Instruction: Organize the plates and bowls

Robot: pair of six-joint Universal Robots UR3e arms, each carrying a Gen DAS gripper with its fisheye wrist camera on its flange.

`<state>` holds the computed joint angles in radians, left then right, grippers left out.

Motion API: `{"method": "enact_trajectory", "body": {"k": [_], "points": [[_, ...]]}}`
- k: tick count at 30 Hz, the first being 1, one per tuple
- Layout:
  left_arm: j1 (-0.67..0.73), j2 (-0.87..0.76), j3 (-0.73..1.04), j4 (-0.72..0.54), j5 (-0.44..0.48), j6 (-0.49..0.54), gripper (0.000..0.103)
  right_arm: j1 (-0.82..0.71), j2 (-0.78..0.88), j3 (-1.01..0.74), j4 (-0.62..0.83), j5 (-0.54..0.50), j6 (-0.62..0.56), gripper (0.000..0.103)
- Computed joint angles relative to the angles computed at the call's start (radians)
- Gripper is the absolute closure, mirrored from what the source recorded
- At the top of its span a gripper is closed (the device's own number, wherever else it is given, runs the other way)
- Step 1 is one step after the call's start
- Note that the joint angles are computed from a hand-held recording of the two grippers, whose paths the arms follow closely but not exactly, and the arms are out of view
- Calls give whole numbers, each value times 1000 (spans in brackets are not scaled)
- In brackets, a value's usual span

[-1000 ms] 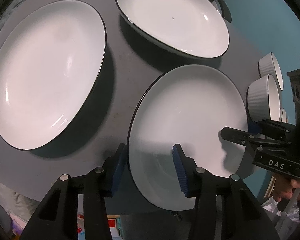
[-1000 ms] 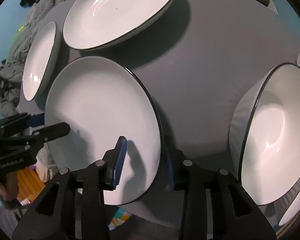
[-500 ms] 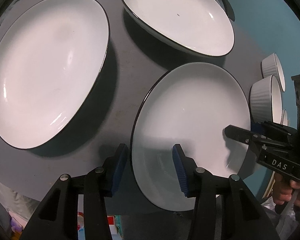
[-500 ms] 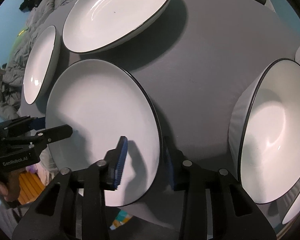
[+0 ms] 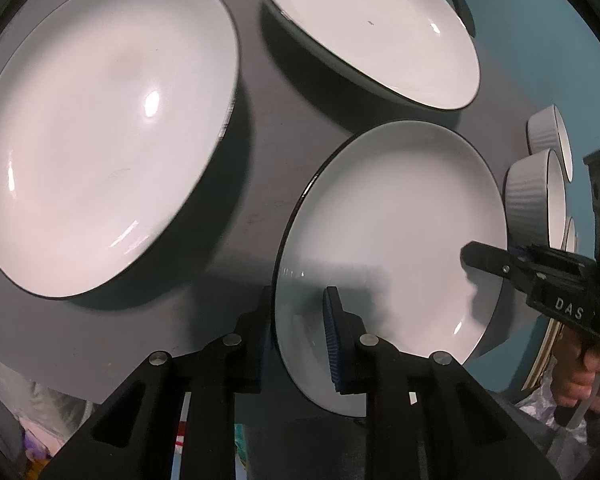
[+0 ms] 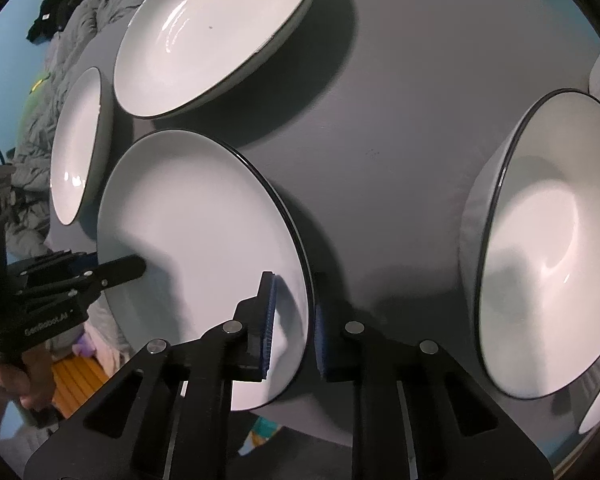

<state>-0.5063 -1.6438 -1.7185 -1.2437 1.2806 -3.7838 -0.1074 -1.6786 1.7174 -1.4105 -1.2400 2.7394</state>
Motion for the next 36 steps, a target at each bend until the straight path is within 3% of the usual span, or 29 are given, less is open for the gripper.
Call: {"method": "enact_trajectory", "body": {"k": [11,18,32,36], "points": [[78,4,130,-143,20,99,80,-49,10,-100,100,11,-52,88],[70,-74,291,-196,43,115,80,-56,60,-205,121,18,-48,88],[212,-269,603,-304,128,297,78,12,404,-601,97,63,46,88],[200,-413,769,-349,146,287,77,37,506,-716,112,64,80,88]]}}
